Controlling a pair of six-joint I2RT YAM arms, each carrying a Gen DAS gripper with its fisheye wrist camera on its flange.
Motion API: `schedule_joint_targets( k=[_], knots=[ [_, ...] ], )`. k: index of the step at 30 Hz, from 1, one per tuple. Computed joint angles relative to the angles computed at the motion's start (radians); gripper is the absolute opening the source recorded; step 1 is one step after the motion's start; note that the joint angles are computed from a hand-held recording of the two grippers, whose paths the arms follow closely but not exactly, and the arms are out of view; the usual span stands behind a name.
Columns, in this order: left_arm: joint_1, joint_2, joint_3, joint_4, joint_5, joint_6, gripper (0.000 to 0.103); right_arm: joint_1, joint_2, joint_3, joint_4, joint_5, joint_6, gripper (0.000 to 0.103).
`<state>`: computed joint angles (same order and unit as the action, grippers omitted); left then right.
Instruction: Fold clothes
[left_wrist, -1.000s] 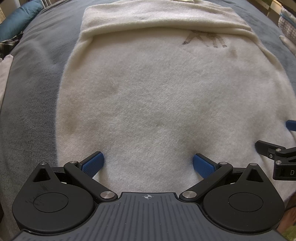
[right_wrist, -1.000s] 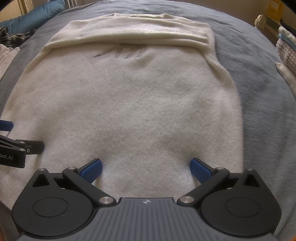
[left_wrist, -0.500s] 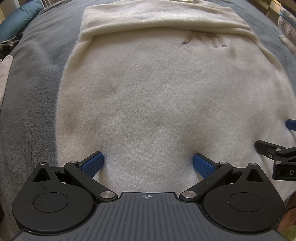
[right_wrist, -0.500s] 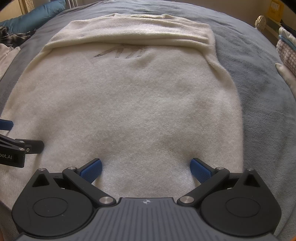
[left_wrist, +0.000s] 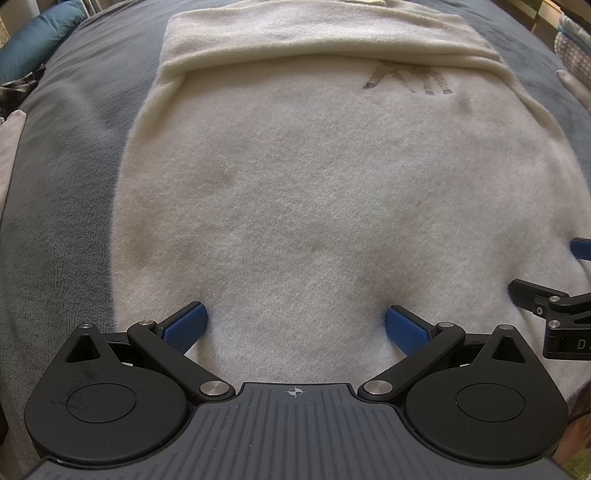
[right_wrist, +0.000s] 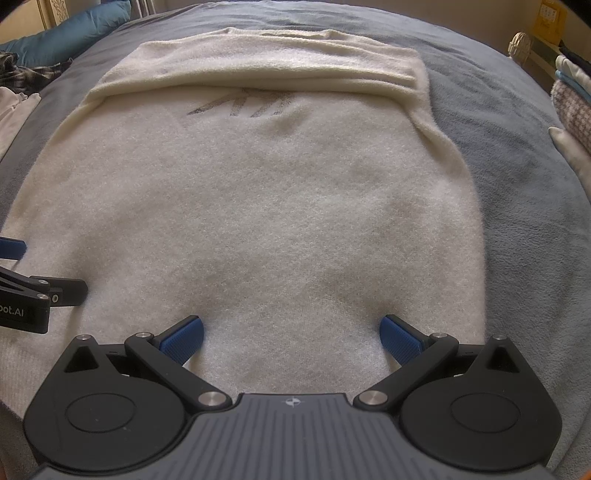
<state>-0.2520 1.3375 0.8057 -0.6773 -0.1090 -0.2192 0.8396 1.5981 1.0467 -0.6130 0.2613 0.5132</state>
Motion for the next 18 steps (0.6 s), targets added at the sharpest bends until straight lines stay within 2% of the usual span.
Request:
schedule_joint_targets(
  k=[18],
  knots=[
    [0.059, -0.008, -0.003, 0.007, 0.021, 0.059, 0.103, 0.004, 0.000, -0.002, 0.004, 0.005, 0.001, 0.103]
  ],
)
